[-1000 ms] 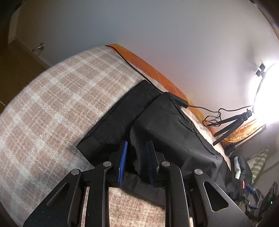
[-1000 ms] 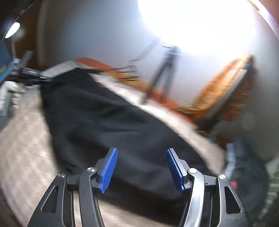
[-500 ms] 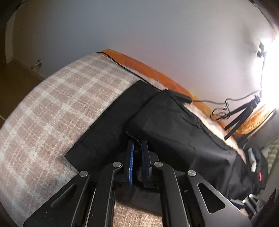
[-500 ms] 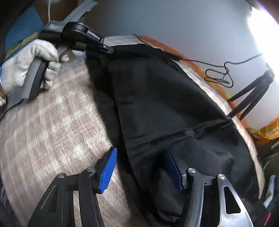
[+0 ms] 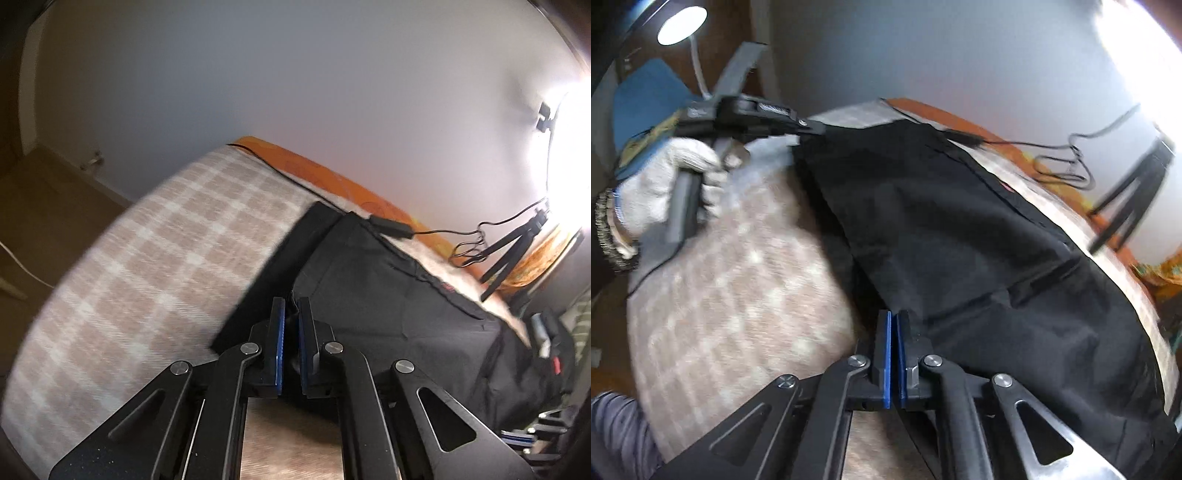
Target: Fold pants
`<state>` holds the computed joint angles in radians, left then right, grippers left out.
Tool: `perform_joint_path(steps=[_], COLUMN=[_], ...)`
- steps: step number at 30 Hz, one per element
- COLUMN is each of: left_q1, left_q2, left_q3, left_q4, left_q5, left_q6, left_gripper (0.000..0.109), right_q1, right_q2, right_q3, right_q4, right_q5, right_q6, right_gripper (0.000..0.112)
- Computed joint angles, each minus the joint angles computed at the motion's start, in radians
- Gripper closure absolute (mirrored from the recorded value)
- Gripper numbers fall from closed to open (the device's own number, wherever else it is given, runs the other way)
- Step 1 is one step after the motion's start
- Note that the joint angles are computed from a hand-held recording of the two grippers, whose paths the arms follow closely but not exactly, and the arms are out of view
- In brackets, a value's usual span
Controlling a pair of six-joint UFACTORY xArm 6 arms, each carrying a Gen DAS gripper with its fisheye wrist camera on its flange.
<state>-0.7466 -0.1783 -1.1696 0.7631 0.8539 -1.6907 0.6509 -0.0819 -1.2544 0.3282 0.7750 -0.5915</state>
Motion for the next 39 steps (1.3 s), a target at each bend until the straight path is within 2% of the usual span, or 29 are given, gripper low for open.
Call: perform_joint_path(steps=[2,3,4,5,9,14,18,20,22,25,28,30,32,34,36,39], left_q1=[0.007,0.012,0.014,0.016,0.009,0.007,0.007,0.007,0.008,0.009,0.010,0.010,0.009,0.007,0.005,0.002], left_q2=[-0.022,-0.032,-0.038,-0.043,-0.034,-0.037,-0.033,-0.030,-0.027,-0.024,-0.023,-0.020,-0.015,-0.009,-0.007,-0.016], left_q3=[0.031,0.046,0.055,0.064,0.055,0.055,0.054,0.055,0.056,0.054,0.055,0.053,0.048,0.040,0.037,0.039], left_q4=[-0.012,-0.021,-0.028,-0.036,-0.043,-0.042,-0.052,-0.058,-0.063,-0.067,-0.071,-0.071,-0.071,-0.067,-0.063,-0.049], left_q5=[-0.015,-0.025,-0.030,-0.035,-0.020,-0.022,-0.027,-0.031,-0.036,-0.037,-0.041,-0.041,-0.039,-0.031,-0.029,-0.024], left_q6=[-0.012,-0.015,-0.016,-0.014,0.005,0.007,0.019,0.025,0.030,0.037,0.040,0.043,0.047,0.049,0.048,0.039], left_gripper=[0.104,0.104,0.104,0.104,0.104,0.104,0.104,0.104,0.104,0.104,0.104,0.104,0.104,0.104,0.104,0.104], right_q1=[-0.002,-0.009,-0.017,-0.032,-0.089,-0.132,-0.134,-0.131,-0.128,-0.119,-0.119,-0.126,-0.121,-0.112,-0.089,-0.066], right_q2=[0.020,0.029,0.032,0.025,0.130,0.393,0.553,0.626,0.689,0.762,0.798,0.820,0.778,0.750,0.726,0.690], right_q3=[-0.045,-0.068,-0.081,-0.078,-0.208,-0.513,-0.710,-0.805,-0.889,-0.986,-1.036,-1.079,-1.008,-0.964,-0.918,-0.863], right_q4=[0.033,0.060,0.084,0.112,0.149,0.071,0.001,-0.016,-0.032,-0.060,-0.046,0.002,0.011,0.009,-0.042,-0.127], right_q5=[0.085,0.123,0.128,0.112,0.075,0.070,0.110,0.141,0.174,0.217,0.249,0.296,0.262,0.242,0.195,0.136], right_q6=[-0.067,-0.106,-0.139,-0.171,-0.146,-0.048,-0.006,-0.002,-0.007,-0.010,-0.030,-0.045,-0.072,-0.092,-0.095,-0.077], right_gripper=[0.111,0.105,0.087,0.079,0.076,0.076,0.073,0.068,0.054,0.044,0.049,0.064,0.075,0.094,0.106,0.110])
